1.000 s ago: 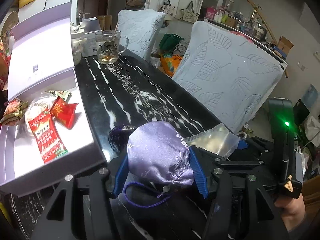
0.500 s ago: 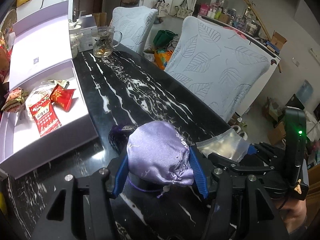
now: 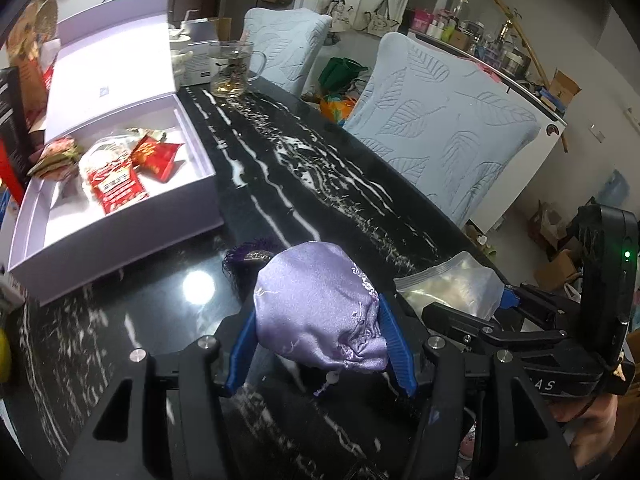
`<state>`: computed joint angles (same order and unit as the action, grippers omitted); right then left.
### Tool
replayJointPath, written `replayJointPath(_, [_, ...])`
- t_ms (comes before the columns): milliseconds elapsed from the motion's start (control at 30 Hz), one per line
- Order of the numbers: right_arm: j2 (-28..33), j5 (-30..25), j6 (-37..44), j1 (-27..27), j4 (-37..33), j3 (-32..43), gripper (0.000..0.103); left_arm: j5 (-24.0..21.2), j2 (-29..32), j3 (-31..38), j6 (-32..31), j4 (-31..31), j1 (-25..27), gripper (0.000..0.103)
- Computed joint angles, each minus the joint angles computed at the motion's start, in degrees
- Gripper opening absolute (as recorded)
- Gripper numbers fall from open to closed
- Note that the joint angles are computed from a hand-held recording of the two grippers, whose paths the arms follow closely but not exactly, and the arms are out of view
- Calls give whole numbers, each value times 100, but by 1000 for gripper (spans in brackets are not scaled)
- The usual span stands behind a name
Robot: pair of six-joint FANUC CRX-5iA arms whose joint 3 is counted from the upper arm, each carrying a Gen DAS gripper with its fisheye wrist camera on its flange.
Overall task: Organize soft objects
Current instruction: 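Carry the purple pouch and zip bag with both grippers over the lavender box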
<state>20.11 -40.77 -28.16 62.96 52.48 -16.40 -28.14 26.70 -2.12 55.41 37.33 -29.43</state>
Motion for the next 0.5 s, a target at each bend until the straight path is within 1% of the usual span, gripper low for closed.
replayJointPath(100, [64,102,38,20,94,76,74,165,-189,-289,-51,109,32,56])
replayJointPath(267, [89,378,-60,9,467,105,74,401,-469,-699,-26,199,129,57])
replayJointPath(500, [191,961,-138,-105,923,204,74,662,-833,-1229,10,419,281,57])
